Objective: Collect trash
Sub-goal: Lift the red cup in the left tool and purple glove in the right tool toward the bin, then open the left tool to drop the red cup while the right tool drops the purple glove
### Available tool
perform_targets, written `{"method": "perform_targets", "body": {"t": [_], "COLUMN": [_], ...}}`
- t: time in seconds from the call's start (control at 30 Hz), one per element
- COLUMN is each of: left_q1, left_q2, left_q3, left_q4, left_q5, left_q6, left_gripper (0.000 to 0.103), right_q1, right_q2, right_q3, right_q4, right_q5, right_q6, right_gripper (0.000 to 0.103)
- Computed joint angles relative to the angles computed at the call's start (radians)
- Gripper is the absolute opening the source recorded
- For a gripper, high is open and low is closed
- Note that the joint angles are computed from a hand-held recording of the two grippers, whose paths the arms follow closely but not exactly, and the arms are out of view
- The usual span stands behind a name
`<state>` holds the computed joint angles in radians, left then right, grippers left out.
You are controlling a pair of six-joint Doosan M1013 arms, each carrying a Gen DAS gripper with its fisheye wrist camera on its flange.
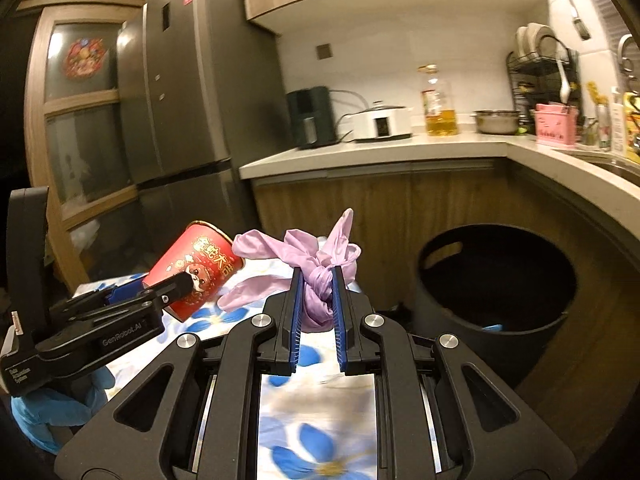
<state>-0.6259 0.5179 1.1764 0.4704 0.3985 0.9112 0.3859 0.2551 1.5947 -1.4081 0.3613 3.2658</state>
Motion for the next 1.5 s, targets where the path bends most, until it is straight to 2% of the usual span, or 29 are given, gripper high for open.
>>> {"method": "perform_targets", "body": {"t": [0.23, 0.4, 0.63, 1.13, 1.5], "left_q1": [-0.038, -0.066, -0.089, -0.114, -0.112], "left_q2": [0.043, 0.078, 0.138, 0.266, 0.308], "left_q3": [-0.076, -0.142, -0.253, -0.454, -0.515], "left_q4": [-0.130, -0.179, -0.256, -0.376, -0.416], "left_q5": [-0.004, 0.000, 0.022, 0.123, 0.174], "left_q6": [0.149, 0.218, 0.301, 0.431, 0.460], "left_gripper": [0.054, 0.054, 0.054, 0.055, 0.057], "right_q1": [-0.045, -0.076, -0.118, -0.201, -0.225], "right_q2": [-0.054, -0.079, -0.093, -0.068, -0.046], "right_q3": [0.058, 0.080, 0.086, 0.064, 0.047], "right_q4": [-0.088, -0.128, -0.150, -0.010, 0.077], "right_q5": [0.051, 0.086, 0.093, 0.025, -0.014], "right_q6": [0.108, 0.150, 0.170, 0.056, -0.017], "right_gripper": [0.014, 0.014, 0.014, 0.014, 0.016]}}
